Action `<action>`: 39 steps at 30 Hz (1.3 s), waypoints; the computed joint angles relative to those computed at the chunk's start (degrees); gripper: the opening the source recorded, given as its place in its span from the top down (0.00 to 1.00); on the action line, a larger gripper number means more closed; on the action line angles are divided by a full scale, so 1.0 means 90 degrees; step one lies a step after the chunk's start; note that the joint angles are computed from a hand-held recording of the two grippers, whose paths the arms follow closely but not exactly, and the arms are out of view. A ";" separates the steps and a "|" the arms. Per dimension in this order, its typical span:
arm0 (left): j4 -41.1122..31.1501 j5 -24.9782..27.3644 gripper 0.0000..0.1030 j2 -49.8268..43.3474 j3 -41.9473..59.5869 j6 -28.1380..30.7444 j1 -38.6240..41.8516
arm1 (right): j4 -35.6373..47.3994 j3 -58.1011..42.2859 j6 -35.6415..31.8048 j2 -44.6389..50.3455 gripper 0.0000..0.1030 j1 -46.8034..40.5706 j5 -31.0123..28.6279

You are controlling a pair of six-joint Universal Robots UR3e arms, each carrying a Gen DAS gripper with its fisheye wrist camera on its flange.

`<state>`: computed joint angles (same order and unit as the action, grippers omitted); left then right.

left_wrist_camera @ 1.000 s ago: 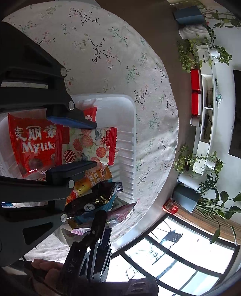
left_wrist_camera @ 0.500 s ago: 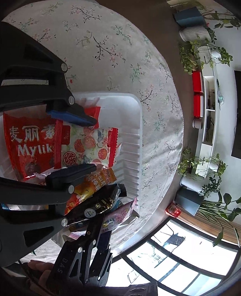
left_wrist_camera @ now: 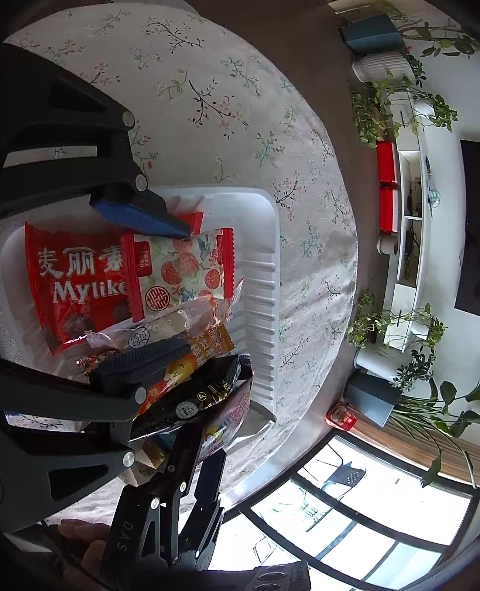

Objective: Organize snacks
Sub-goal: 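Open both tools to release the packets in the tray, then move both tools back over the blue and green packets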

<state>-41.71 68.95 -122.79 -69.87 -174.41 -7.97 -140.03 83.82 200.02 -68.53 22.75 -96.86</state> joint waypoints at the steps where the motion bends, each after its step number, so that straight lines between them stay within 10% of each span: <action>1: 0.0038 0.0013 0.47 0.0096 -0.0097 0.0012 -0.0001 | -0.0038 0.0057 0.0011 -0.0062 0.47 0.0004 0.0004; 7: 0.0430 -0.0113 0.33 0.0852 -0.0938 0.0000 0.0122 | -0.0212 0.0480 0.0103 -0.0579 0.37 0.0062 0.0034; 12: 0.1009 -0.0257 0.00 0.1858 -0.2218 0.0093 0.0297 | -0.0901 0.1512 0.0266 -0.1493 0.25 0.0056 0.0271; 16: 0.1525 -0.0482 0.00 0.2850 -0.3511 0.0162 0.0473 | -0.1867 0.2811 0.0470 -0.2447 0.06 0.0081 0.0540; 25: 0.2311 -0.0564 0.00 0.5099 -0.6174 0.0965 0.0420 | -0.3337 0.5411 0.1506 -0.4280 0.04 0.0561 0.0513; 39: -0.0076 -0.1144 0.00 0.6034 -0.6273 0.2254 0.0741 | -0.5312 0.7213 0.3332 -0.3958 0.04 0.1716 0.0033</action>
